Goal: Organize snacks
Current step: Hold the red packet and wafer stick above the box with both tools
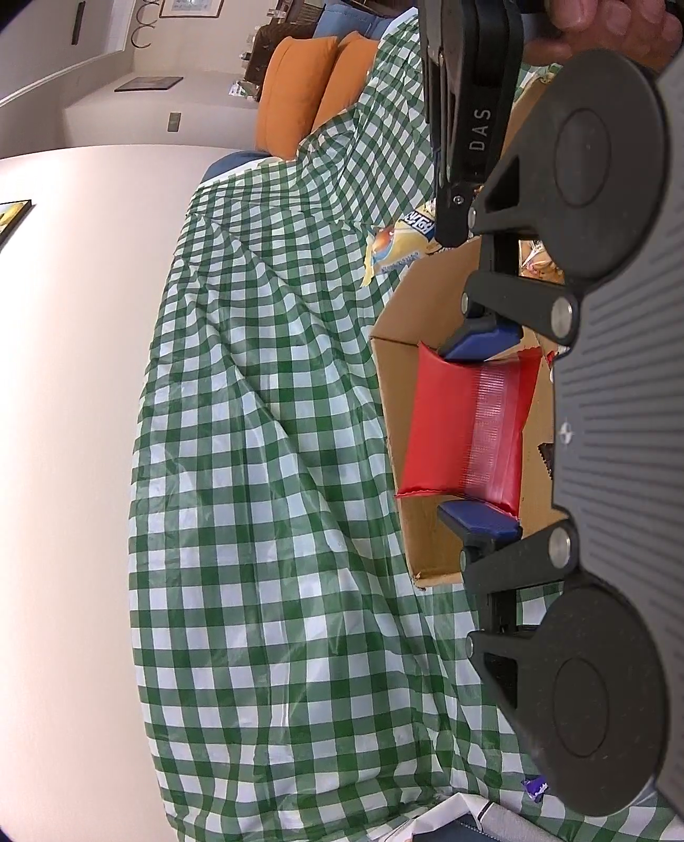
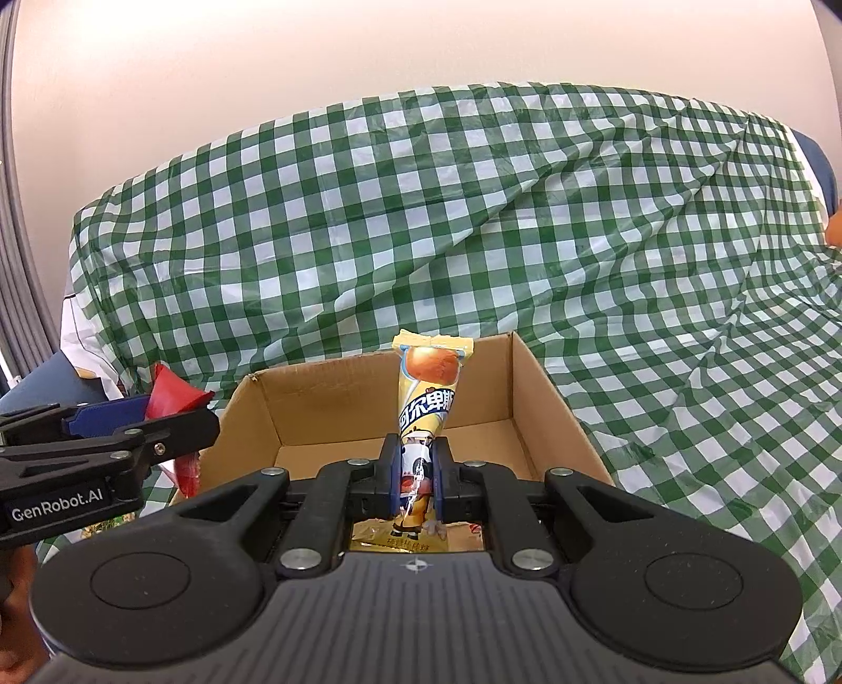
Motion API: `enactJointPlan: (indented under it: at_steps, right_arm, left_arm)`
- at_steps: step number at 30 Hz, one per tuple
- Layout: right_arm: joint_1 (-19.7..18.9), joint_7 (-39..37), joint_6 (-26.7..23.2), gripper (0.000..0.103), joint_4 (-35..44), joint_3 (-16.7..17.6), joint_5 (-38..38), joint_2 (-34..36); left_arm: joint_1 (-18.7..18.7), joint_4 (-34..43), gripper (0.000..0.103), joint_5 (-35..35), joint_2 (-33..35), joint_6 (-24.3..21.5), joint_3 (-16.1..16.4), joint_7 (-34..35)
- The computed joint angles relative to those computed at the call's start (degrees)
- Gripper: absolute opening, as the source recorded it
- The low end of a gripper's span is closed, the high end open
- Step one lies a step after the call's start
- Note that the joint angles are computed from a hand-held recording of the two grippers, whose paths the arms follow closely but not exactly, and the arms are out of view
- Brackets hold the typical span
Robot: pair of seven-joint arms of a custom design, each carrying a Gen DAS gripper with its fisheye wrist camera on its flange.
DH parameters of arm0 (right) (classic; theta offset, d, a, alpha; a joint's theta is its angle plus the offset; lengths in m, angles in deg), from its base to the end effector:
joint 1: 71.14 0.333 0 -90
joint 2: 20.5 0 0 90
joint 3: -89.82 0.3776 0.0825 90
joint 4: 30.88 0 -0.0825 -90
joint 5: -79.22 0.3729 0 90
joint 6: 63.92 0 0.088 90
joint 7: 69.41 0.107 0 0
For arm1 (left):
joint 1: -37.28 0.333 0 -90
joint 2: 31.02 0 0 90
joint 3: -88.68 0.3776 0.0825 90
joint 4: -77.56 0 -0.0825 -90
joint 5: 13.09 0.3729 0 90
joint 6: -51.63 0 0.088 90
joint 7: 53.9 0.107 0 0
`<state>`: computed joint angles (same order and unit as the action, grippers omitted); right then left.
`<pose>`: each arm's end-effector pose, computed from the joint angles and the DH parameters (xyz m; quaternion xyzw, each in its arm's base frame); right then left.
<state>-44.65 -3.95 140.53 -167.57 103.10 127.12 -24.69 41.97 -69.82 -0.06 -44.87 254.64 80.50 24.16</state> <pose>0.4313 0.2431 0.5454 -0.6346 0.5484 -0.2685 0.4738 0.4436 -0.0608 0.5628 -0.5408 0.6236 -0.4250 0.3714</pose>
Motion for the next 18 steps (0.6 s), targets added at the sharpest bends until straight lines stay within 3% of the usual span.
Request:
enactJointPlan:
  at_steps: [18]
  right_arm:
    - [0.04, 0.20, 0.10, 0.012, -0.09, -0.13, -0.90, 0.05]
  left_arm:
    - [-0.67, -0.16, 0.062, 0.88, -0.01, 0.33, 0.57, 0.10]
